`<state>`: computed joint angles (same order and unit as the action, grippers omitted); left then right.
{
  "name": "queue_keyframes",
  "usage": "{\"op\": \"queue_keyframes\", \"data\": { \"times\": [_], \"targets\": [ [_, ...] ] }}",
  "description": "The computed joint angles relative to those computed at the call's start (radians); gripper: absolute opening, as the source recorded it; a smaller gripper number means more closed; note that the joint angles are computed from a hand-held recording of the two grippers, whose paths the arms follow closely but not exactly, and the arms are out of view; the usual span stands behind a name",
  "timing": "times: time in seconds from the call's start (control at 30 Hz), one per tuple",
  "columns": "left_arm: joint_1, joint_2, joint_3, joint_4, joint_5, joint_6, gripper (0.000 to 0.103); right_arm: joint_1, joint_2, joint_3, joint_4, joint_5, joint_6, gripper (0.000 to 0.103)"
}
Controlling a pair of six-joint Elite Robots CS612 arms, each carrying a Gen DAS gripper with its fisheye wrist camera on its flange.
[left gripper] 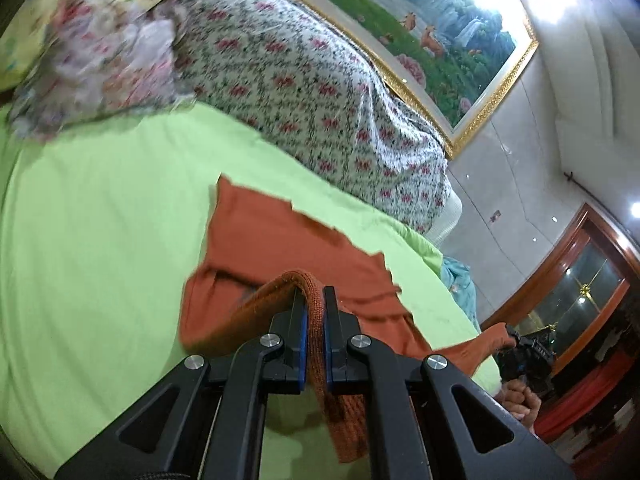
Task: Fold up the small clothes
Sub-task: 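Grasp the hem with both tools and fold it up toward the collar, then lay the hem onto the sweater and open both tools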
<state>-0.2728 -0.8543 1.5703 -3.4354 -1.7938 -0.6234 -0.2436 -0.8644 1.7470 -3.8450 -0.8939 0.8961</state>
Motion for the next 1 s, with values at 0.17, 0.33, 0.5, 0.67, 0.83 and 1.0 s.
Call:
{"op": "queue_keyframes", "data": {
  "times": [0.17,0.33,0.5,0.67,0.83,1.0],
  "targets": [
    [0.018,0.082,-0.174,0.093,0.005,0.003,0.004,-0.004,0.050,-0.144,0.135,-0.038,-0.037,0.006],
    [0.036,0.189,-0.382,0.250,0.009,-0.001,0.004,-0.007,0.123,-0.305,0.326,-0.092,-0.061,0.006],
    [0.048,0.299,-0.581,0.421,0.023,-0.003,0.004,-0.010,0.206,-0.459,0.511,-0.109,-0.085,0.006],
    [0.066,0.405,-0.765,0.543,0.014,-0.028,0.004,-0.014,0.265,-0.574,0.661,-0.146,-0.100,0.006],
    [0.072,0.467,-0.874,0.650,0.018,-0.020,0.004,-0.015,0.312,-0.669,0.803,-0.171,-0.153,0.006],
    [0.080,0.508,-0.931,0.736,0.004,-0.066,0.005,-0.011,0.343,-0.723,0.932,-0.200,-0.195,0.007]
  ]
}}
